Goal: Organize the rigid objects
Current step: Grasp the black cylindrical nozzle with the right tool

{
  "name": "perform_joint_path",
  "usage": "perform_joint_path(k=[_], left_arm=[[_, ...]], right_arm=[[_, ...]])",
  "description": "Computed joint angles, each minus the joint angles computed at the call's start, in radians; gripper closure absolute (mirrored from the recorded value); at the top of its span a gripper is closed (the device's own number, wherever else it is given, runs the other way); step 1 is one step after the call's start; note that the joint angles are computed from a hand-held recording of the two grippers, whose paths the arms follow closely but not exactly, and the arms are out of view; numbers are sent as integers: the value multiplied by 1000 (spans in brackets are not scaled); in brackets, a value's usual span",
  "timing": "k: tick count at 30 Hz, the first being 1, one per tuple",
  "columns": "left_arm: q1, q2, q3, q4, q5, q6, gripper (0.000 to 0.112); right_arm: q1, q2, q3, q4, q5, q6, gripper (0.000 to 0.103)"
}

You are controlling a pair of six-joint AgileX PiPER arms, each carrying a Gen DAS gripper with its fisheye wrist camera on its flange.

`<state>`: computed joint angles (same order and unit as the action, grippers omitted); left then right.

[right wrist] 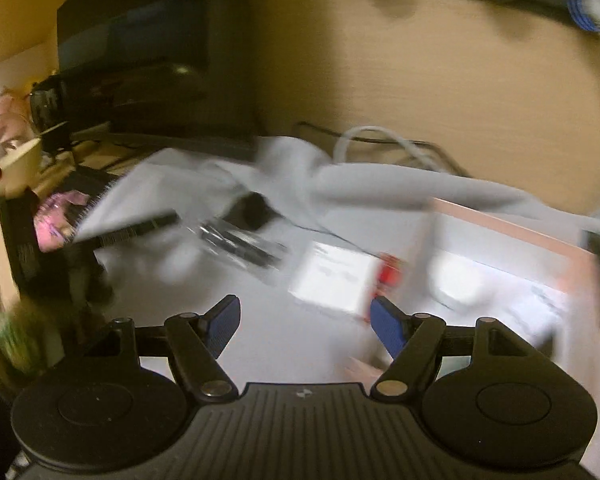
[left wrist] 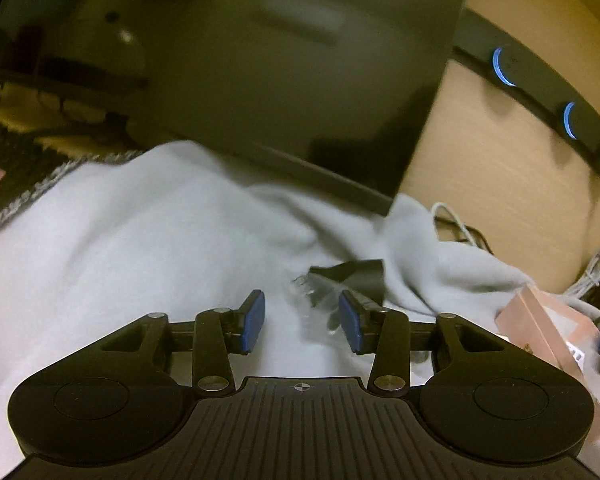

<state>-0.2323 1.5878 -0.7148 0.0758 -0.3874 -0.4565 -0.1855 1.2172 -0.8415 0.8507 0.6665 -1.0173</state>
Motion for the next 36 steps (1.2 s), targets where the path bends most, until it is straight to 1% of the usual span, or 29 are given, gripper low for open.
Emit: perform_joint_path(k=[1, 2, 3, 4, 7, 9, 11, 13, 14, 16, 17, 18, 19, 20, 23, 24, 26, 27, 28, 29, 32, 34, 36], left_arm=[[5, -6, 9, -10, -16, 1, 70], [5, -13, 23, -40, -37, 24, 70], [0, -15, 30, -71, -52, 47, 70], [3, -17, 38, -71, -66, 44, 70], [37, -16, 41, 24, -77, -60, 70], [61, -10, 34, 96, -68, -143, 70], [85, 0, 26, 162, -66, -223, 70], [101, 10, 21, 212, -76, -286, 71], [108, 12, 24, 230, -88, -305, 71], [105, 14, 24, 224, -89, -296, 71], [102, 15, 23, 215, -88, -283, 71], [98, 16, 22, 210, -87, -272, 71], [95, 18, 20, 206, -85, -265, 71], [94, 21, 19, 204, -84, -261, 71], [98, 32, 10, 231, -87, -291, 71], [104, 34, 6, 262, -84, -319, 71], [111, 38, 5, 286, -92, -345, 71], [114, 41, 5, 304, -96, -362, 71], [119, 44, 4, 328, -101, -382, 71], [121, 47, 2, 353, -105, -402, 71], [126, 50, 3, 461, -141, -463, 71], [128, 50, 7, 545, -182, -498, 71], [135, 44, 5, 684, -229, -581, 71]], right_arm=[[64, 50, -39, -10, -31, 46, 31], [110, 105, -77, 10, -55, 55, 31], [166, 175, -131, 5, -81, 103, 31], [206, 237, -181, -11, -94, 158, 31], [282, 430, -348, -38, -103, 317, 31], [315, 516, -417, -65, -143, 408, 31], [347, 594, -488, -131, -183, 515, 31], [368, 662, -565, -244, -185, 646, 31], [372, 690, -596, -275, -180, 687, 31], [367, 749, -665, -292, -134, 729, 31], [365, 763, -678, -277, -126, 728, 30], [364, 756, -660, -246, -153, 707, 35], [359, 755, -659, -220, -142, 686, 44], [351, 753, -659, -187, -116, 652, 46], [329, 689, -580, -95, -95, 519, 46], [319, 662, -545, -68, -84, 480, 47], [291, 611, -475, -25, -44, 432, 47], [269, 576, -425, 12, -8, 385, 47], [258, 540, -375, 33, 9, 344, 47], [237, 476, -296, 57, 20, 282, 47], [181, 270, -62, 145, -2, 71, 47], [95, 96, 98, 191, 4, -74, 47], [-37, -73, 226, 194, 31, -175, 47]])
